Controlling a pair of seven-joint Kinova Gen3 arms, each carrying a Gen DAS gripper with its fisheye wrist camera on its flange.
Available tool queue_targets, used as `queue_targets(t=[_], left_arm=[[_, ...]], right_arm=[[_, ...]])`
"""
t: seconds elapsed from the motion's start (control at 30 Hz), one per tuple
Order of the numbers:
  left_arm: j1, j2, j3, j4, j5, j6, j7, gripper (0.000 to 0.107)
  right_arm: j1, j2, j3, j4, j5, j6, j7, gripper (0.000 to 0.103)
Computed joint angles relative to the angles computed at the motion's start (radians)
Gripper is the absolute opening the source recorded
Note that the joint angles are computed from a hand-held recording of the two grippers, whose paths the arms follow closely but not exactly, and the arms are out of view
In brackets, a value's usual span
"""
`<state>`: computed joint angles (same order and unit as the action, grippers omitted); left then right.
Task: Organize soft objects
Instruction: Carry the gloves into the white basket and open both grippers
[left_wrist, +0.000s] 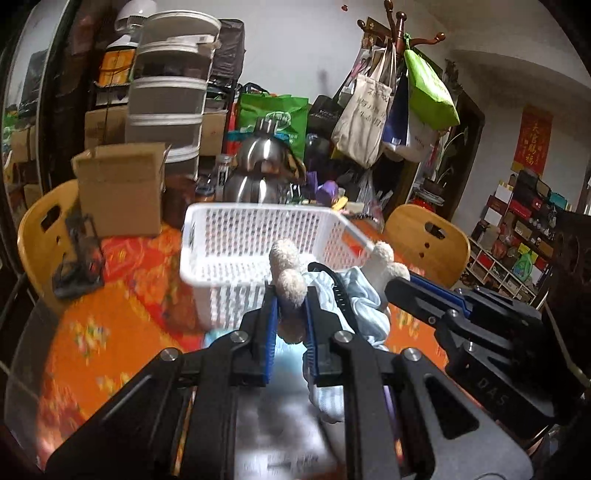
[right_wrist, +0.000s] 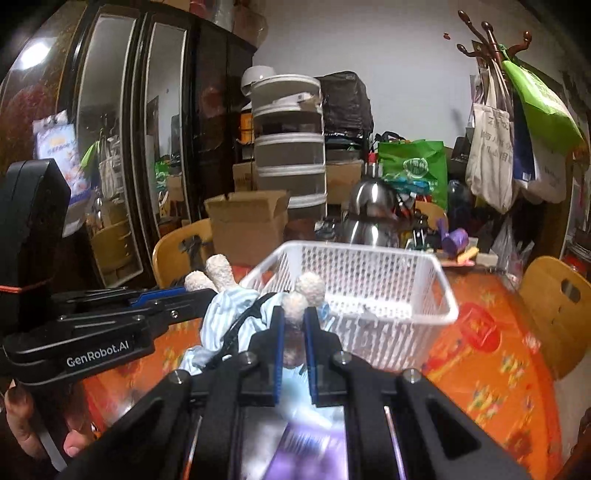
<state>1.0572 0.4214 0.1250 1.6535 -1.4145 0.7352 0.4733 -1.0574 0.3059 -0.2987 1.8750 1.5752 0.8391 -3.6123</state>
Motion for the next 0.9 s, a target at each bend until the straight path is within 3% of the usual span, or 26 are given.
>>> queue_targets(t=[0.17, 0.37, 0.47, 0.73, 0.9], left_arm=[[-0.22, 0.024, 0.205, -0.156, 0.068, 0.029, -0.203, 0.012], [-0.438, 0.118, 0.45, -0.365, 0.134, 0.11, -0.447, 0.012], [-0.474, 0.184, 0.482, -0.484, 0.188, 0.136, -0.569, 0.012], [-0.424, 0.33, 0.256, -0.722, 0.502, 0.088, -0.827, 0.012], [-0.356, 0.379, 0.056, -0.796, 0.706, 0.059, -0.929, 0.012]], right_arm=[[0.097, -0.025, 0.019, -0.107, -0.117, -0.096, 0.203, 0.009], [0.368, 0.04, -0.199, -0.275, -0.241, -0.082, 0.447, 0.009], [0.405, 0.086, -0.197, -0.364, -0.33, -0.082, 0.569, 0.009], [0.274, 0.187, 0.15, -0.496, -0.632, -0.251, 0.811, 0.009], [0.273, 0.241, 0.213, -0.534, -0.749, -0.313, 0.906, 0.009]])
